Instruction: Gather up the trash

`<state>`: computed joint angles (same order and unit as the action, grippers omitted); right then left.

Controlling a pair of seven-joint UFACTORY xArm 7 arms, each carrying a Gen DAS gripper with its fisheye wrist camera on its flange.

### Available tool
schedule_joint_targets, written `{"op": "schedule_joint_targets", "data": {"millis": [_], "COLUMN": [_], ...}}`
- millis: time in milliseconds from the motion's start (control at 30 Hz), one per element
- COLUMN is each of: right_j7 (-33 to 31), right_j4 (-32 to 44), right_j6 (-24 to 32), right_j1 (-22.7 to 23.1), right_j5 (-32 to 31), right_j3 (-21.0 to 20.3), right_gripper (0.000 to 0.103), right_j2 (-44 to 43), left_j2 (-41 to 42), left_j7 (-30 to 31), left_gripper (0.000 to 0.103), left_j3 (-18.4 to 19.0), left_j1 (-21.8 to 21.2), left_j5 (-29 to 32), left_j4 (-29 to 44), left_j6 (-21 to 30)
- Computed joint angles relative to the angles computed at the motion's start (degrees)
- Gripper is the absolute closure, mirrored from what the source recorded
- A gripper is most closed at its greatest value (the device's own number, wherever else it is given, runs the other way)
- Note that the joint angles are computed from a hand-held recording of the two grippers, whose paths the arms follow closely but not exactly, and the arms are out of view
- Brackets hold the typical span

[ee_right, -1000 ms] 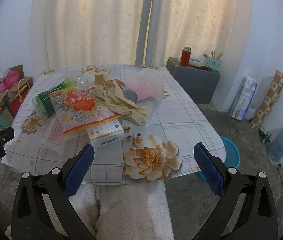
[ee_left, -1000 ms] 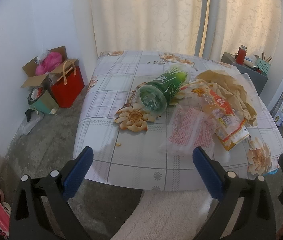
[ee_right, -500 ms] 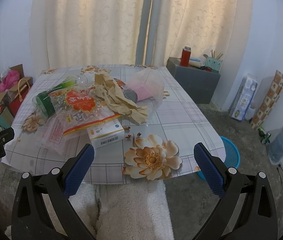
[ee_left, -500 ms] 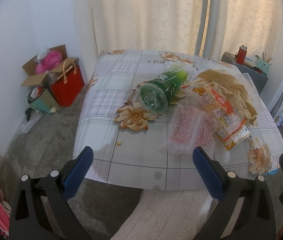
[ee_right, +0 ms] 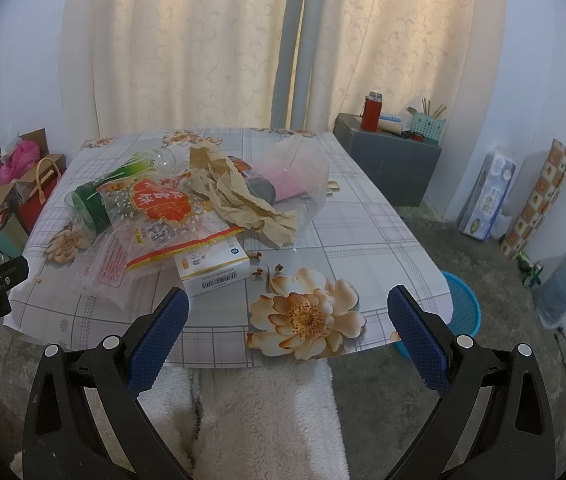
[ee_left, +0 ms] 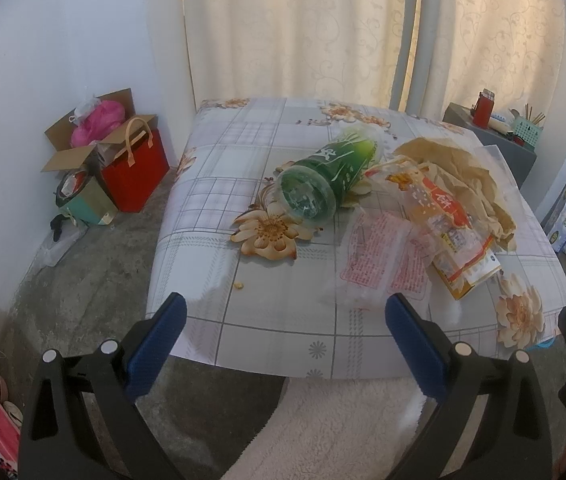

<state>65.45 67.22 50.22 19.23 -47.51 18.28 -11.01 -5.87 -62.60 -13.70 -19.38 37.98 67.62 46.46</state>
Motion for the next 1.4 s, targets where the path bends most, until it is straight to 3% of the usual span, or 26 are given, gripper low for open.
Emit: {"op": "schedule_joint_targets", "data": {"millis": [767,967,1133,1233,1333,1400], "right_j7": [0.9,0.4,-0.4,-2.7,-5.4,-7.1], "right_j4": [-1.4,-2.3,-3.3,-4.9,-5.8,-6.8], "right_j6": [-1.0,-1.9,-2.9,-6.7,-10.1,-13.2], "right_j1": [-0.2,-1.1,-2.2,-2.8,-3.7,-4.4], "right_j5": [0.5,1.5,1.1,3.6,6.3,7.6], "right_j3": [-0.4,-0.7,-1.2,-2.8,-3.6,-4.1], "right_gripper": [0.008,0.008,0.008,0.008,0.008,0.008], "right_j2": [-0.5,-1.1,-1.4,-2.2,-2.2,-2.6], "left_j2": [-0.1,0.2,1.8,1.4,1.1,1.1], "left_j7": [0.2,3.2,8.1,10.9,9.1,6.1], "left_gripper": [0.006,0.006,0.006,0.005,0.005,0.005], "left_j3": [0.0,0.7,2.2,3.4,3.6,3.1], "left_j1": [0.0,0.4,0.9,1.6,3.0,3.9], "left_j5": [-0.1,-2.0,-6.9,-11.5,-11.0,-7.3], "left_j4": [-0.1,0.1,1.1,-0.2,-1.3,-1.2], "left_j6": [0.8,-0.8,-4.0,-9.7,-14.6,-16.4]}}
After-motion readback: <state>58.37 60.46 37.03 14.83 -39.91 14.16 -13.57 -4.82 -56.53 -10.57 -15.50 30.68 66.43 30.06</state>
